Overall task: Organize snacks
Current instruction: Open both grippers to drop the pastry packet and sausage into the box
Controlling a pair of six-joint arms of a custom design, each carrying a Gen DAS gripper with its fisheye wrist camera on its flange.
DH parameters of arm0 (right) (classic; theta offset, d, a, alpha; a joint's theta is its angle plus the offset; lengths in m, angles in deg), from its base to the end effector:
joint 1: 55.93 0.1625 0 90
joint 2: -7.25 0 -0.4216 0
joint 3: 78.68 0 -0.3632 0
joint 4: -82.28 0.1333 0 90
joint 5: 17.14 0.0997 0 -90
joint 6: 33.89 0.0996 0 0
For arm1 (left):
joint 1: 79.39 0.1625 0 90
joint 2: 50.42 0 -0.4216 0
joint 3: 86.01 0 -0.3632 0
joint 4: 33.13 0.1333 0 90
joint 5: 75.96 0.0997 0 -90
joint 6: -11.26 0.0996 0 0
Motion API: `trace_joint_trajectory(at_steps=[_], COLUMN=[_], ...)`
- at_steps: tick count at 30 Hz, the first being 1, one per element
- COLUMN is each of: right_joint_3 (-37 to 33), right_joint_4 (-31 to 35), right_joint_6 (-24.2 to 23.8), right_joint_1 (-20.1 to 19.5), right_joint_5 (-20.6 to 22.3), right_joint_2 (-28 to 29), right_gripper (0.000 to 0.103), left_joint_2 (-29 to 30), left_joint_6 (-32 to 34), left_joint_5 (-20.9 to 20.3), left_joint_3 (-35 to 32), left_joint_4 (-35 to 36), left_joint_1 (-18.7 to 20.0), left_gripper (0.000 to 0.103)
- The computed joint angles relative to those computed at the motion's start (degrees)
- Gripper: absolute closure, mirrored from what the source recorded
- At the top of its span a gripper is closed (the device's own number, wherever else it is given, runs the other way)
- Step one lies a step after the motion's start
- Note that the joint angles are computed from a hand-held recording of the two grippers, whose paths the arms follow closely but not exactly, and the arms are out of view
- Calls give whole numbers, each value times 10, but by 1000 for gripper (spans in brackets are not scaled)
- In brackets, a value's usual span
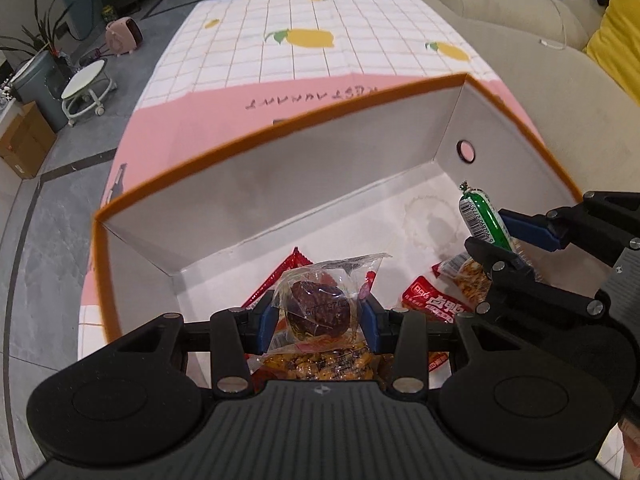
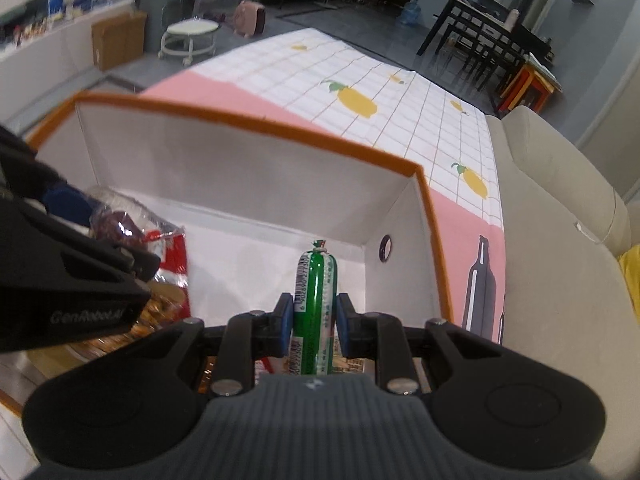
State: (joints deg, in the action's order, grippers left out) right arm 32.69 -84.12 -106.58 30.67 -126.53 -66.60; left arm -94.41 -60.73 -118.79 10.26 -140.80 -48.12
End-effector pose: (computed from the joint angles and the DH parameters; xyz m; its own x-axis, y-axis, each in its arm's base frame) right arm 0.0679 -0.5469 0.3357 -0.3206 -0.6634 0.6762 -0.8734 0.4832 0.0600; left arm -0.3793 -0.4718 0.0557 -0.6680 -0.1598 -0.7268 0.2205 0.8903 -0.3984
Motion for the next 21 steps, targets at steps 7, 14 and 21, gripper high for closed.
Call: trace_joint_trajectory(at_steps=[7, 14, 21], right_joint_3=[7, 10, 15], right_joint_4=[-31, -40, -47], right_joint_6=[-28, -28, -33], right_joint_1=[-1, 2, 5], right_joint_5=[-27, -37, -34], right_joint_2=[18, 19, 9], right_gripper=[84, 84, 81], left_joint_2=[9, 9, 4], left_joint_6=[13, 9, -4], left_joint_5=[-9, -7, -1], left_joint_3=[-3, -6, -7], left_joint_4=[-2, 2, 22], left_joint_1=[12, 12, 6], left_gripper=[55, 53, 48])
